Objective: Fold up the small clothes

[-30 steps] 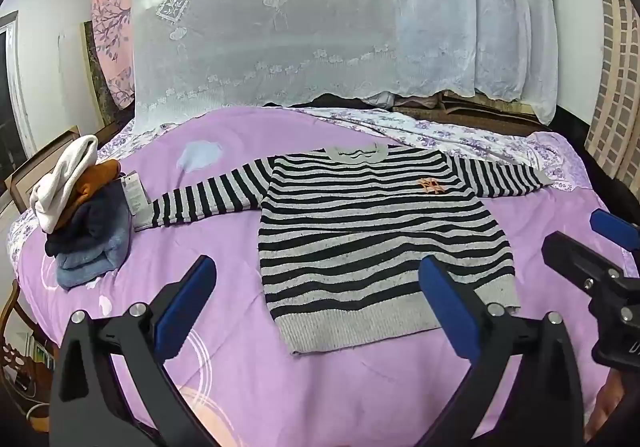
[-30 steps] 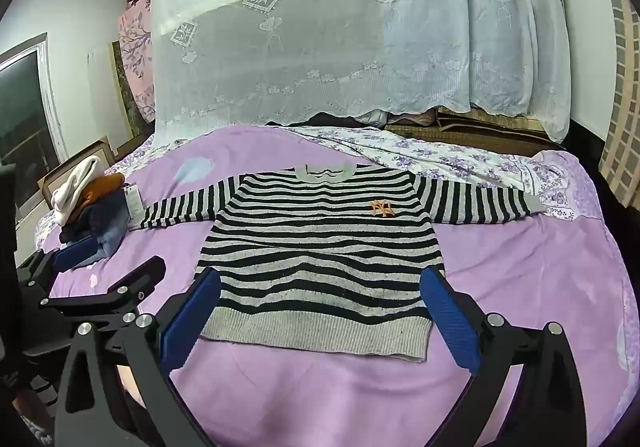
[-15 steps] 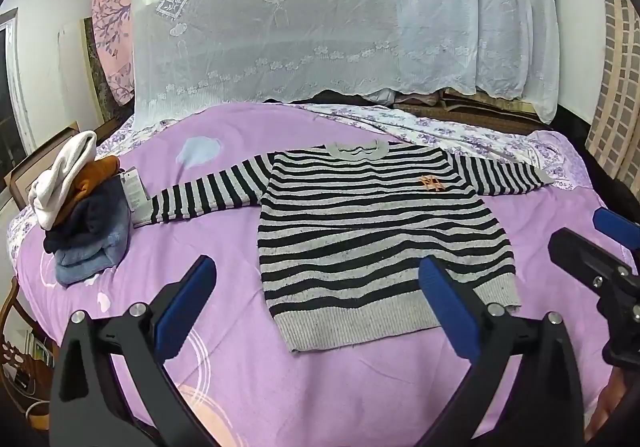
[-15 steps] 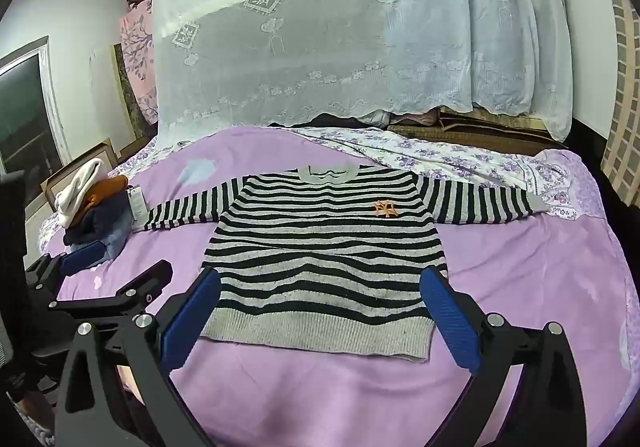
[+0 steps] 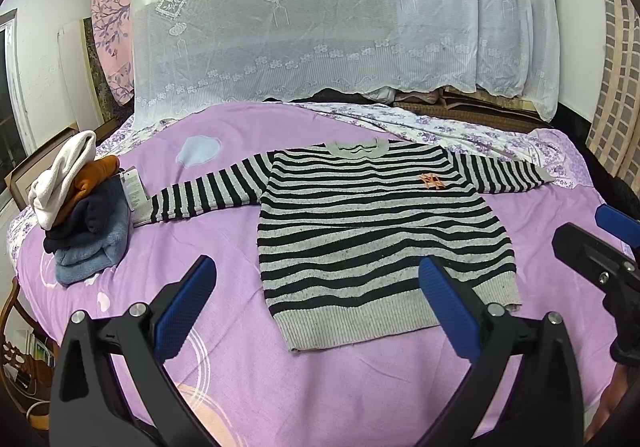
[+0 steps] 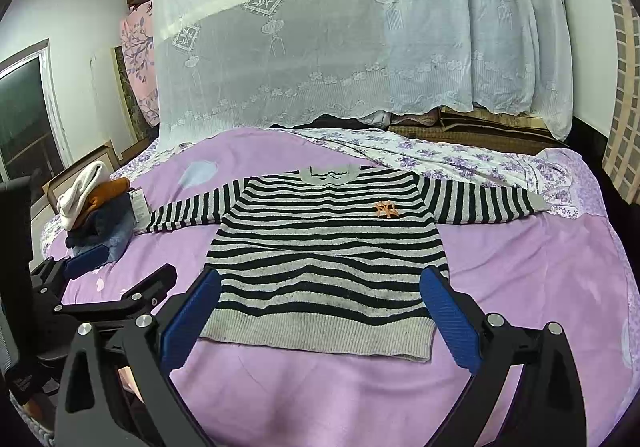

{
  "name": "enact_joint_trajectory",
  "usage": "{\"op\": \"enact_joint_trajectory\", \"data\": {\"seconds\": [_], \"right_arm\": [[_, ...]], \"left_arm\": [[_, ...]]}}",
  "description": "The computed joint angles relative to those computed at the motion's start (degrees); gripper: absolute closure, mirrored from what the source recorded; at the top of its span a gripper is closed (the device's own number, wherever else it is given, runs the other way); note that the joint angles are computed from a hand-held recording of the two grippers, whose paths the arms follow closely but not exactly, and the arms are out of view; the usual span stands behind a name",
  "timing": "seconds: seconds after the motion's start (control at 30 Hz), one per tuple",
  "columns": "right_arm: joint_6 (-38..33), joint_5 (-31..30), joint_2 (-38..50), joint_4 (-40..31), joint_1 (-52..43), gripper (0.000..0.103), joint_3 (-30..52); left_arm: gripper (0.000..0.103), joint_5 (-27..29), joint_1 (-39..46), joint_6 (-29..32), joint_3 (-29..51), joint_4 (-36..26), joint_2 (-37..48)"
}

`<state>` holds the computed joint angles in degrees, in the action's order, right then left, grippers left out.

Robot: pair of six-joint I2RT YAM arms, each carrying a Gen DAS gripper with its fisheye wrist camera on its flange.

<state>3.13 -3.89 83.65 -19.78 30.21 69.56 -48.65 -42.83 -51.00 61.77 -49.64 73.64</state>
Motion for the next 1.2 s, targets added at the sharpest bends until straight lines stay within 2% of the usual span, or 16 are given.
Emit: {"op": "enact_joint_trajectory", "data": {"seconds": [1.2], "right_arm": [[0.2, -0.2, -0.1, -0.1, -0.1, 0.003, 0.0]], "left_arm": [[0.004, 0.5, 0.0, -0.4, -0.9, 0.8, 0.3]]}}
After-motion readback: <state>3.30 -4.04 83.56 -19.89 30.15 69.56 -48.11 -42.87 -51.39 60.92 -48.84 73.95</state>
